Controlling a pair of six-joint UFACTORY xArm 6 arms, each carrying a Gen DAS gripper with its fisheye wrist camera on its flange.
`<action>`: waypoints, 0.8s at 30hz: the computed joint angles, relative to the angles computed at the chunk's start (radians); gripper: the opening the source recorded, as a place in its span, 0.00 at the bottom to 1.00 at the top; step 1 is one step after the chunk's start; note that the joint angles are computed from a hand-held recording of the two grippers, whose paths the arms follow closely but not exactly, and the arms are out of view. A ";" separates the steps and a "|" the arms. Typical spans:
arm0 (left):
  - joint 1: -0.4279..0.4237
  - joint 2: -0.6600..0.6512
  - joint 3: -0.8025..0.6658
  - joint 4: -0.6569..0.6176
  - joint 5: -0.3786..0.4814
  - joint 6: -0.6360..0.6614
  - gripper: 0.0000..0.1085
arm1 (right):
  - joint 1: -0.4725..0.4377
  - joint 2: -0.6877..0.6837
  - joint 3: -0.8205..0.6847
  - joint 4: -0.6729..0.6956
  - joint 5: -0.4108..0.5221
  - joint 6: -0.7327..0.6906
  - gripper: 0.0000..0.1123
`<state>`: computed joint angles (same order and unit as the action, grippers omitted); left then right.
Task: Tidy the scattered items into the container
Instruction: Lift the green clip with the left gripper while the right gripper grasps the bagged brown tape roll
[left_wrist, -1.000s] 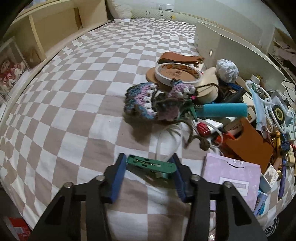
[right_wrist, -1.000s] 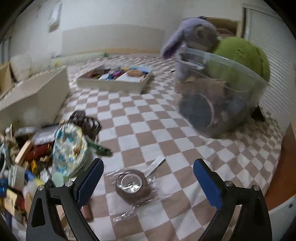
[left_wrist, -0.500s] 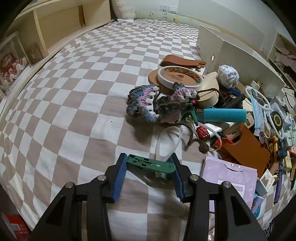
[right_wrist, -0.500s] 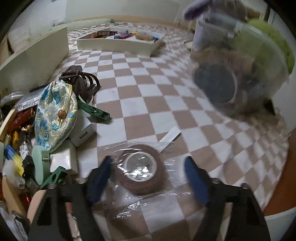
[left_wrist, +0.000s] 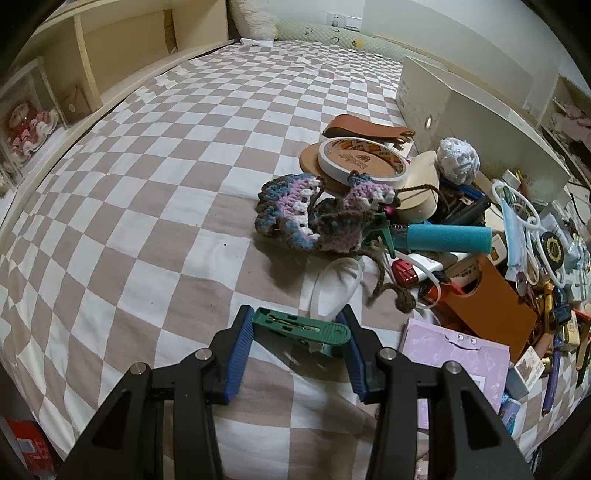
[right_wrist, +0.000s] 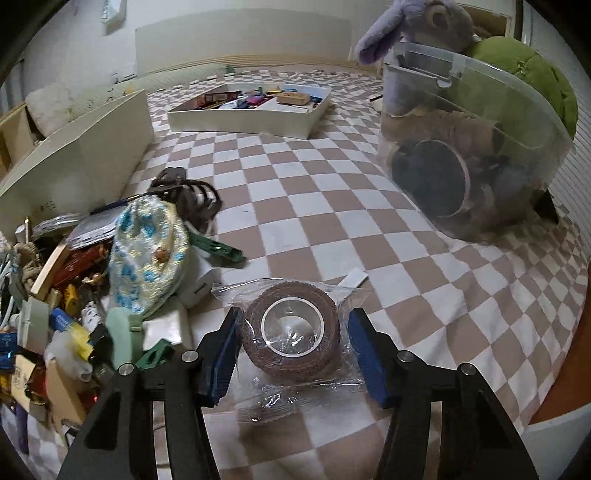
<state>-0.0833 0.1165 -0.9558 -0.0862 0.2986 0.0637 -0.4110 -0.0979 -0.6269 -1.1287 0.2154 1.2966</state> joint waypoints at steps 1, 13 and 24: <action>0.000 -0.002 0.002 -0.001 -0.002 0.000 0.42 | 0.009 -0.003 0.003 0.006 -0.009 -0.010 0.52; -0.055 -0.061 0.035 -0.165 -0.026 0.116 0.42 | 0.144 -0.037 0.016 0.085 -0.075 -0.098 0.52; -0.163 -0.086 0.035 -0.242 -0.046 0.190 0.42 | 0.298 0.009 -0.004 0.439 -0.158 -0.431 0.52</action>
